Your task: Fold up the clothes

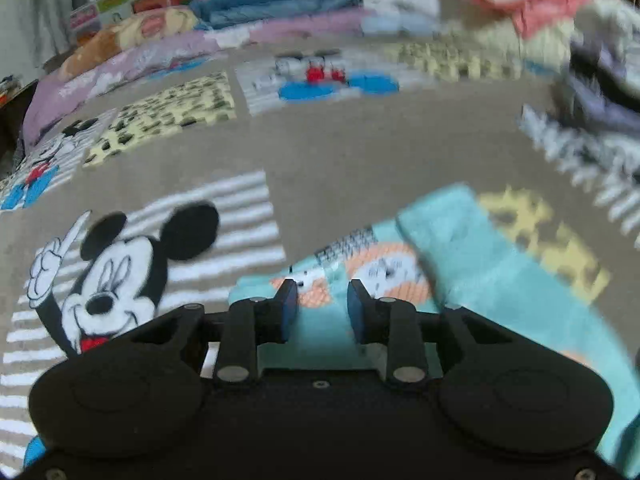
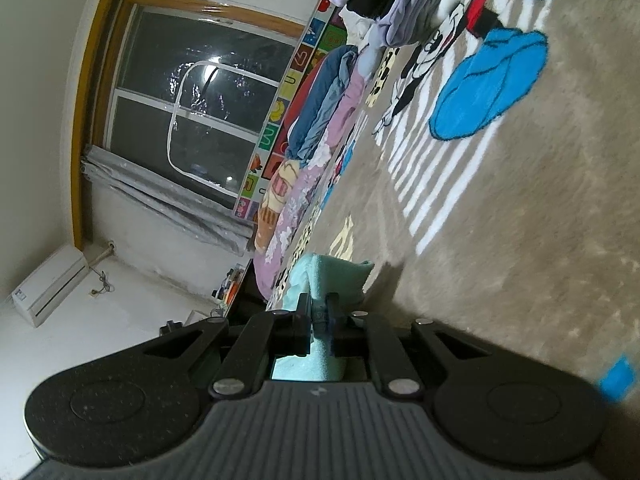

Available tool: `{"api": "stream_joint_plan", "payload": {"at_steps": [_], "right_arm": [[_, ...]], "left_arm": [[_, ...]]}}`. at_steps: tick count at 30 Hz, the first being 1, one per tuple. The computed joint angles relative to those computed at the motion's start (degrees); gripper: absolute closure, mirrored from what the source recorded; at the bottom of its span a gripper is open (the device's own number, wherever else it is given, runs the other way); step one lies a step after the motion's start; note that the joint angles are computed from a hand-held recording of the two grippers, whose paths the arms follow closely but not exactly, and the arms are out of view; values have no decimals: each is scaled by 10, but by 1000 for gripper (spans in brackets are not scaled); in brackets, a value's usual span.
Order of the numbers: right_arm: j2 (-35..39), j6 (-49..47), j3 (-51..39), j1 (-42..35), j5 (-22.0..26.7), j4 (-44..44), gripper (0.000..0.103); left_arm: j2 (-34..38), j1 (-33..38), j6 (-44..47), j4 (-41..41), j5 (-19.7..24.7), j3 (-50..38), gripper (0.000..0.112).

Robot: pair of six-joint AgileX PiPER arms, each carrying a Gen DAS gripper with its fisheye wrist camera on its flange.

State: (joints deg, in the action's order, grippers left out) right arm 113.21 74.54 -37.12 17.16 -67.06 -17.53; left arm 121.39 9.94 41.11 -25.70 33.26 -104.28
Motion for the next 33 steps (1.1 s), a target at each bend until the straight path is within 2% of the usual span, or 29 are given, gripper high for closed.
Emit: {"api": "stream_joint_plan", "payload": {"at_steps": [3,4,6,7,8,9,12,14,18,19,21,23,25,27,30,31,33], "right_arm": [[-8,0,4,3,4,2,92],[-7,0,3,1,3,-1,92],[-5,0,4,-1,-3,-7,91],[-4,1,3,-2,-5,-8,91],[-3,2,2,-2,-6,-9,91],[-4,2,3,-2,-5,-9,91],[-5,1,3,-2,-4,-7,91],[-5,0,4,0,-3,-5,91],[-5,-4,7,-1,-8,-5,91],[-6,-5,7,0,-8,-4,91],[-7,-9,8,1,-8,-1,91],[-8,-15,11,4,-11,5,91],[-10,-22,14,7,-15,12,91],[-11,-31,18,11,-19,21,91],[-17,-43,25,16,-22,34,91],[-19,-47,27,18,-22,38,91],[-26,-55,31,22,-21,47,91]], "left_arm": [[-4,10,-33,-22,-10,4,85],[12,6,-59,8,2,-13,85],[19,-8,-63,57,-16,-5,84],[11,-7,-73,54,-15,-1,84],[-1,-2,-62,28,-22,12,84],[-28,4,-31,-21,-48,49,84],[-130,29,129,-193,-105,191,84],[-197,44,244,-288,-121,284,84],[-345,96,473,-454,-72,474,84],[-375,114,530,-491,-46,515,84],[-439,156,596,-517,10,591,84],[-481,203,618,-512,84,640,84],[-501,235,634,-497,141,666,84],[-507,245,642,-468,164,672,84],[-494,290,662,-446,241,671,84],[-485,302,672,-449,259,675,81],[-458,298,676,-451,253,682,76]]}}
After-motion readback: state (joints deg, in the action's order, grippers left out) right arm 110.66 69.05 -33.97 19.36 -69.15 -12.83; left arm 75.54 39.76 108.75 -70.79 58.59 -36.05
